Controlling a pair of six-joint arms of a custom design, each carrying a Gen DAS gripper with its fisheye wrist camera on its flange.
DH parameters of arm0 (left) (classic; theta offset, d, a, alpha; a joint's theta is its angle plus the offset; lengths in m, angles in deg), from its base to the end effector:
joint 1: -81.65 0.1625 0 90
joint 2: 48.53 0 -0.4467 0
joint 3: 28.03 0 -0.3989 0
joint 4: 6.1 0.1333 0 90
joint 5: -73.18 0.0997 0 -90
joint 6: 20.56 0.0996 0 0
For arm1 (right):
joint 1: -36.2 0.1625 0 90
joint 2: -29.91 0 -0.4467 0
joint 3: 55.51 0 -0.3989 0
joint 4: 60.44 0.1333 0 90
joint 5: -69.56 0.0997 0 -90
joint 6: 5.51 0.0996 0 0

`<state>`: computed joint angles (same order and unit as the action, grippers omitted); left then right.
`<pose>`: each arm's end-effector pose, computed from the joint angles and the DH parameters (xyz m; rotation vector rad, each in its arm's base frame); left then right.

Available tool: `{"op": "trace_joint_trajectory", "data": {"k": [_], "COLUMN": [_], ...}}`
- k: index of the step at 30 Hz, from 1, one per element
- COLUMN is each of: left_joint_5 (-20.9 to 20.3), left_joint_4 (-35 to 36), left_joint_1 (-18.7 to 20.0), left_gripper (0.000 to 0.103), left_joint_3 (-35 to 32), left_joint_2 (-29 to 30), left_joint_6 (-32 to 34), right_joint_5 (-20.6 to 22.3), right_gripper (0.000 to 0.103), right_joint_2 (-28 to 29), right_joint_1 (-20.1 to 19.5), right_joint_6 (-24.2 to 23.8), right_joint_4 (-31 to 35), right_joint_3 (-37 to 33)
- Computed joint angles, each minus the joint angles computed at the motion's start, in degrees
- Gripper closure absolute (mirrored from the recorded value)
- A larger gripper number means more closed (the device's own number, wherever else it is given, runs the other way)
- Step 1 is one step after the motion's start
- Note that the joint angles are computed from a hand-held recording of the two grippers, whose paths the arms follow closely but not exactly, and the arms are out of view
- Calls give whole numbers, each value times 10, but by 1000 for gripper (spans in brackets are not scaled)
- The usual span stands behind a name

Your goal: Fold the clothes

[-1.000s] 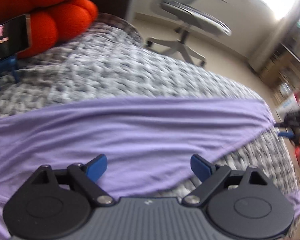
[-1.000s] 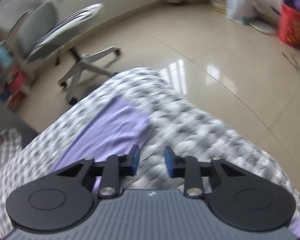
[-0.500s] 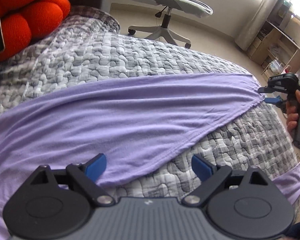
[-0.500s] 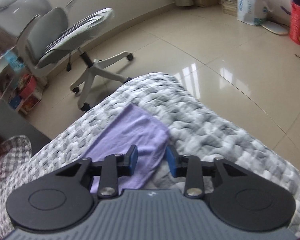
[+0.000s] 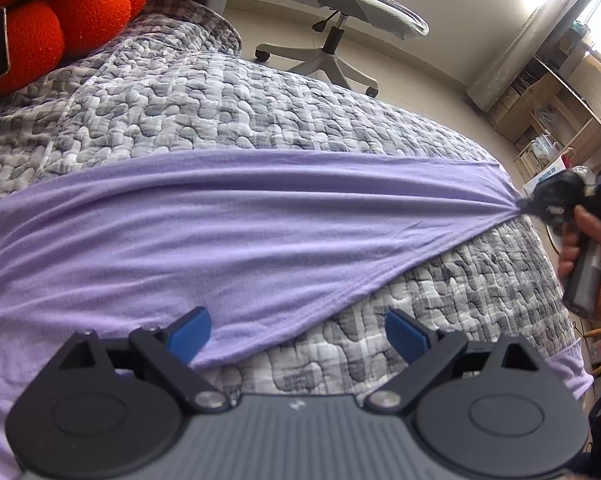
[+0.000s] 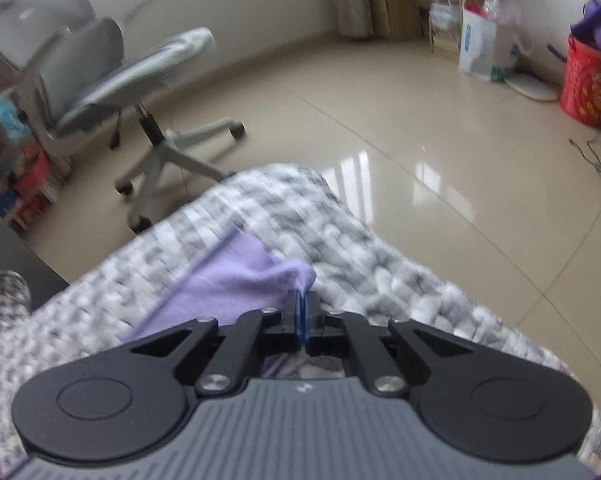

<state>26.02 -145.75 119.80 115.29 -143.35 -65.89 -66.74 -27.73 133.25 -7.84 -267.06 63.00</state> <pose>-0.1337 -0.3607 0.2378 0.1352 2.5514 -0.7687 0.1279 -0.5346 0.2351 -0.3054 -2.1585 1.1611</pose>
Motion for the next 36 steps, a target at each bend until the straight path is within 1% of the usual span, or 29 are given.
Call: {"op": "trace_joint_trajectory", "data": {"k": [3,4,5,6,7,8,10,12,14,15,16,18,19,20,21,22,23,25,27,28,30,33,36], "left_joint_5": [0,3,11,31,59,80,102,112,124,135,146,160,162,164,168,171,174,176,178,178,175,159,136], "left_joint_4": [0,3,9,25,49,68,85,97,123,151,180,224,235,246,261,278,293,314,333,339,335,279,222], "left_joint_1": [1,1,-1,-7,-15,-21,-25,-22,-18,-16,-13,-4,2,8,14,19,23,29,32,29,24,16,14], "left_gripper": [8,8,9,10,12,13,13,13,15,16,18,23,28,34,39,47,53,58,63,66,69,69,69], "left_joint_3": [-2,-2,-4,-5,-6,-7,-6,-6,-11,-14,-19,-27,-30,-33,-36,-39,-41,-45,-48,-48,-45,-34,-24], "left_joint_2": [-2,-3,-6,-9,-12,-17,-31,-48,-57,-63,-69,-81,-88,-96,-105,-115,-125,-143,-159,-163,-165,-154,-138], "left_joint_6": [-2,-7,-14,-31,-54,-72,-89,-112,-148,-176,-204,-248,-263,-281,-302,-326,-345,-367,-387,-392,-383,-310,-241], "right_joint_5": [-27,-43,-60,-76,-84,-70,-41,-14,21,48,73,113,128,143,164,185,203,228,244,250,257,260,275], "right_gripper": [97,90,88,87,81,70,63,63,63,63,63,63,63,63,63,63,63,63,63,63,63,63,63], "right_joint_2": [8,16,26,36,44,43,40,41,40,36,34,36,41,45,45,46,50,62,74,80,93,114,120], "right_joint_1": [17,24,32,41,47,51,57,64,68,69,71,78,83,89,91,94,97,103,109,111,118,123,123], "right_joint_6": [-32,-50,-76,-105,-132,-143,-164,-179,-191,-198,-211,-254,-283,-303,-314,-326,-338,-371,-392,-399,-415,-433,-451], "right_joint_4": [1,-12,-38,-66,-90,-97,-109,-102,-70,-44,-18,26,35,50,70,90,107,130,149,161,176,201,233], "right_joint_3": [-9,-13,-18,-25,-29,-24,-15,-8,0,6,10,13,15,14,15,14,10,4,-4,-12,-22,-45,-53]}}
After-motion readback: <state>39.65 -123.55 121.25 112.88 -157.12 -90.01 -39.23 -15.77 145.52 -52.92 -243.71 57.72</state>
